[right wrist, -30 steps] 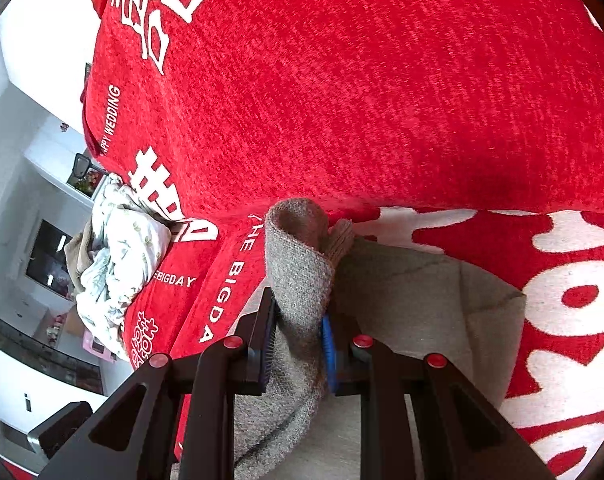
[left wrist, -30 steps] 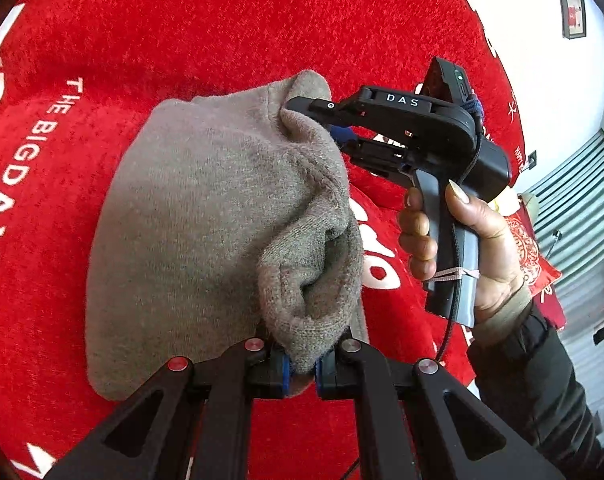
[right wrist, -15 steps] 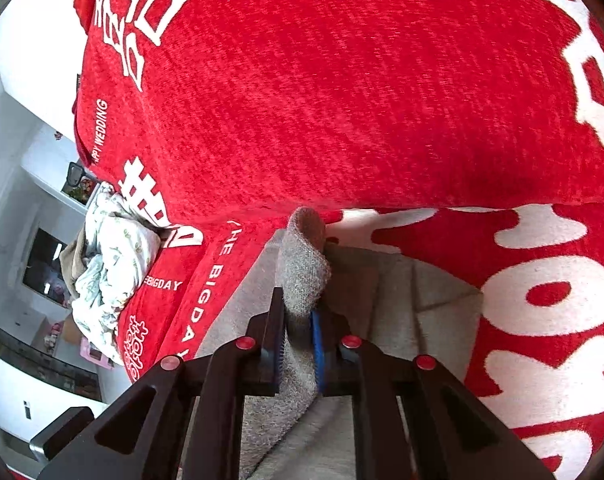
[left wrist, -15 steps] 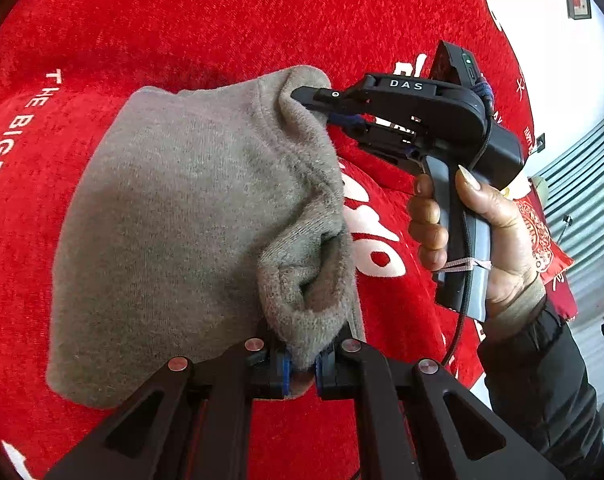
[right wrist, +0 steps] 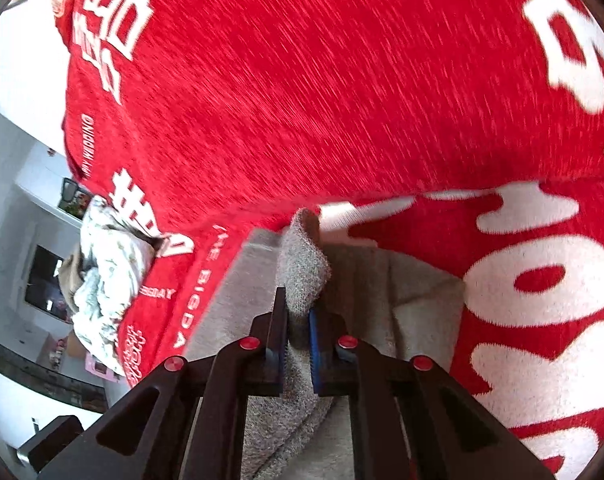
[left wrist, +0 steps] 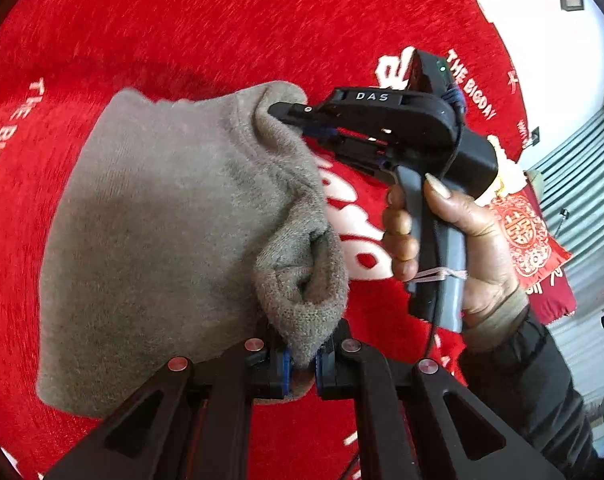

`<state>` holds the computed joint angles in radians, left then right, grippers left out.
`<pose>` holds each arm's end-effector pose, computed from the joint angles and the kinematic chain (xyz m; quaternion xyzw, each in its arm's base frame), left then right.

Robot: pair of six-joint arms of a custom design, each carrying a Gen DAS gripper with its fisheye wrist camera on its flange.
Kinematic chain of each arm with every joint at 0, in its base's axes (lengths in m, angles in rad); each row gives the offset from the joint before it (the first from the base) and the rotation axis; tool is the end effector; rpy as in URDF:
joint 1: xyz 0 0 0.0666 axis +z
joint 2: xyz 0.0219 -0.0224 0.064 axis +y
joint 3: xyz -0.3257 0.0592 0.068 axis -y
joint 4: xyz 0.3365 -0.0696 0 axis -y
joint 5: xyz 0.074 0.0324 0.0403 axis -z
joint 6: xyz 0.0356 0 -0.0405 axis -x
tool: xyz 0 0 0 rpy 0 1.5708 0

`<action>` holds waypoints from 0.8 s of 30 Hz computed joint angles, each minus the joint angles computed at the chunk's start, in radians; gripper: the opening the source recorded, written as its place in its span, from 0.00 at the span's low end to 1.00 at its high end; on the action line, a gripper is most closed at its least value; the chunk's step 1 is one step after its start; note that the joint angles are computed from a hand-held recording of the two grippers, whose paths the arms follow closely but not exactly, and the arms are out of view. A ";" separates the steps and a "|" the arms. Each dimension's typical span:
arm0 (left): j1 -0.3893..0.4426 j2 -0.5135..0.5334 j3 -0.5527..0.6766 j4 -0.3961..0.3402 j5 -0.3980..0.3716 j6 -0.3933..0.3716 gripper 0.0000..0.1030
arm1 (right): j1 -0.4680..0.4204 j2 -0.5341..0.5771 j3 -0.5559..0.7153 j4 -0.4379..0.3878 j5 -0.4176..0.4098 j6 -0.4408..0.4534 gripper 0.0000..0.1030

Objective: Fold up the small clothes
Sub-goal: 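Lay the folded half down onto the sweater with both tools, then open both tools and release the folded sweater edge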

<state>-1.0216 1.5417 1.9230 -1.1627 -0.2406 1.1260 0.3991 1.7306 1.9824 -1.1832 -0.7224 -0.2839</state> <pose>0.2521 -0.3964 0.5068 -0.0939 0.9128 -0.2827 0.2794 0.4763 0.2260 0.4442 -0.1620 0.8802 0.4146 0.1647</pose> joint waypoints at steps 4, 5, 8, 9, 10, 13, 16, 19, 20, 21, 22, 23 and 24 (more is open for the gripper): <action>-0.003 0.025 0.062 -0.008 0.000 -0.024 0.08 | -0.014 0.002 0.044 -0.006 -0.013 0.006 0.09; -0.006 0.038 0.082 -0.017 0.000 -0.031 0.08 | -0.017 0.002 0.050 -0.009 -0.013 0.009 0.09; -0.008 0.052 0.085 -0.020 0.014 -0.033 0.08 | -0.030 -0.003 0.037 -0.014 -0.013 0.019 0.09; -0.007 0.057 0.085 -0.022 0.021 -0.029 0.08 | -0.037 -0.008 0.015 -0.008 -0.015 0.017 0.09; -0.006 0.059 0.075 -0.018 0.029 -0.024 0.08 | -0.042 -0.012 -0.004 -0.001 -0.015 0.012 0.09; 0.000 0.069 0.052 -0.017 0.054 -0.021 0.08 | -0.053 -0.022 -0.071 0.020 -0.004 0.004 0.09; 0.001 0.072 0.025 -0.012 0.070 -0.013 0.08 | -0.059 -0.027 -0.131 0.044 0.013 -0.008 0.09; 0.006 0.073 0.007 0.000 0.078 0.000 0.09 | -0.067 -0.032 -0.179 0.073 0.015 -0.030 0.09; 0.009 0.073 0.003 0.003 0.080 0.001 0.09 | -0.069 -0.035 -0.190 0.081 0.015 -0.035 0.09; 0.009 0.076 0.005 0.004 0.079 0.004 0.09 | -0.071 -0.040 -0.199 0.089 0.016 -0.041 0.09; 0.008 0.074 0.001 0.007 0.076 0.008 0.09 | -0.071 -0.044 -0.203 0.094 0.016 -0.047 0.09; 0.003 0.073 -0.001 0.005 0.069 0.011 0.09 | -0.072 -0.046 -0.204 0.096 0.018 -0.050 0.09; 0.001 0.079 0.010 -0.009 0.064 0.009 0.10 | -0.071 -0.048 -0.202 0.092 0.024 -0.055 0.12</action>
<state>-1.0209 1.6206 1.9327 -1.1713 -0.1766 1.1345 0.3276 1.6830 1.7805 -1.0910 -0.6981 -0.3392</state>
